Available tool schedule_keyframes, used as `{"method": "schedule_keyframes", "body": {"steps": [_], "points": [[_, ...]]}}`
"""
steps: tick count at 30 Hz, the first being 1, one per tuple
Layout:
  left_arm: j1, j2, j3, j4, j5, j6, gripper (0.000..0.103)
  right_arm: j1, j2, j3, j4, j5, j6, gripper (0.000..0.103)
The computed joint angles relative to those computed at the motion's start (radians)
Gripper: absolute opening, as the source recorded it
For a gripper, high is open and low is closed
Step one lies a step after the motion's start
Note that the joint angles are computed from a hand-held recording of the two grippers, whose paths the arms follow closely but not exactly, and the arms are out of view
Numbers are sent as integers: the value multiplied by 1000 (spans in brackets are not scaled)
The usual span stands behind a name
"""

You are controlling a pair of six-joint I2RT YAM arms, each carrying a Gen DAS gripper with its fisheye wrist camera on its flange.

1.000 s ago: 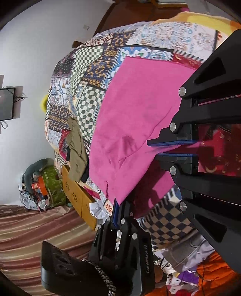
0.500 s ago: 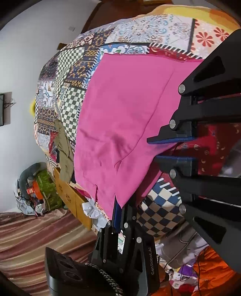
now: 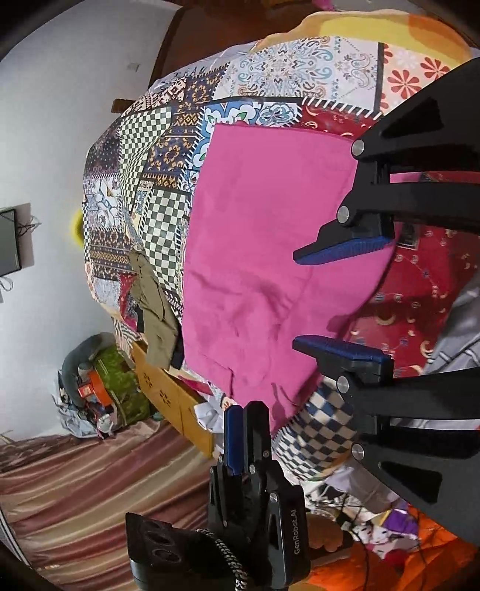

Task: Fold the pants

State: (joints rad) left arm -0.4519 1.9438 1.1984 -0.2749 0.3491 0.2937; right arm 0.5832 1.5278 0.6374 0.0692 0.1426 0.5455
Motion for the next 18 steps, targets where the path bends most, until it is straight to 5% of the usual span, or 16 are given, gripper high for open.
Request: {"method": "schedule_keyframes", "body": {"steps": [10, 18], "points": [[10, 185, 143, -65, -53, -40, 35, -37, 190, 103, 24, -82, 25, 36], [84, 185, 81, -16, -61, -6, 35, -39, 160, -14, 118, -70, 44, 36]]}}
